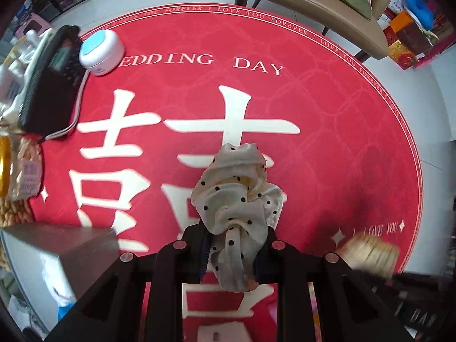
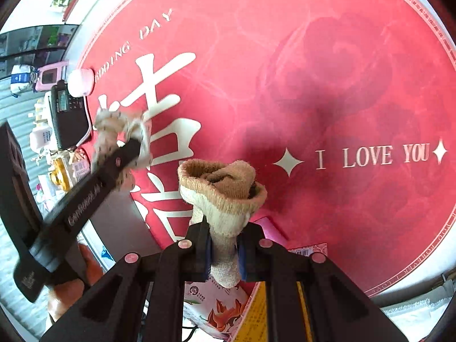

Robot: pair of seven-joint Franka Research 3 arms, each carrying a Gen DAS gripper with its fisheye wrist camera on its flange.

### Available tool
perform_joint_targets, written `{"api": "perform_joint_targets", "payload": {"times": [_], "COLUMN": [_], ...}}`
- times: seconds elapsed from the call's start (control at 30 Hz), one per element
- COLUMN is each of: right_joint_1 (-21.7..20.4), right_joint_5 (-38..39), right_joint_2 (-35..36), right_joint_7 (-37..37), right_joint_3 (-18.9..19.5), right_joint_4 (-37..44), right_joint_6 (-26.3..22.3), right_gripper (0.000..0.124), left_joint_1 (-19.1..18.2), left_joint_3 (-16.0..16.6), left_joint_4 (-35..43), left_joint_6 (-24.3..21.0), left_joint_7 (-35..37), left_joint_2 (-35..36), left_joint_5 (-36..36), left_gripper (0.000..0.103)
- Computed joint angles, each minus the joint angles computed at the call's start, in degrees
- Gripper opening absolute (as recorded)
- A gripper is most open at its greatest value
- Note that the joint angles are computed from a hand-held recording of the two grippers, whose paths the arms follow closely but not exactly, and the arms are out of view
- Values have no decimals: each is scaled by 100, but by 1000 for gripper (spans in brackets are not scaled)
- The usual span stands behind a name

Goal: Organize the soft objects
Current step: 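Carry the scrunchie and beige sock back over the white box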

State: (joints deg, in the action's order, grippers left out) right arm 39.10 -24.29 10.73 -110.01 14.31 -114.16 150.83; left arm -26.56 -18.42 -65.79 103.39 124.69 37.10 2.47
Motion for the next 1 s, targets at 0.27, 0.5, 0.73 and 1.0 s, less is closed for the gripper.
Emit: {"api": "perform_joint_targets", "payload": {"times": [0.27,0.5,0.73,1.0], "right_joint_1": [207,517,852,1314], "right_joint_5": [38,28,-64,-15], "right_joint_2": [-151,-203,-125,222], "right_joint_7": [360,1100,1766,2287], "right_joint_3": [85,198,323,430], "right_joint_4": [333,822,1321,2304], "right_joint_6": [-928,-2156,-3034,-4264], "right_gripper": [15,15,15,15], "left_joint_1": [483,912,1062,1148], "left_joint_3": [-137,-106,51,236], "left_joint_4": [-938,-1992,-2773,-3297], "left_joint_6": [-35,-271,-418,-569], "left_joint_7": [577,1448,2108,2755], "left_joint_2": [-754,-1769,-2514,-3084], "left_joint_5": [-434,-822,-933,-953], "left_gripper": [24,24,24,24]}}
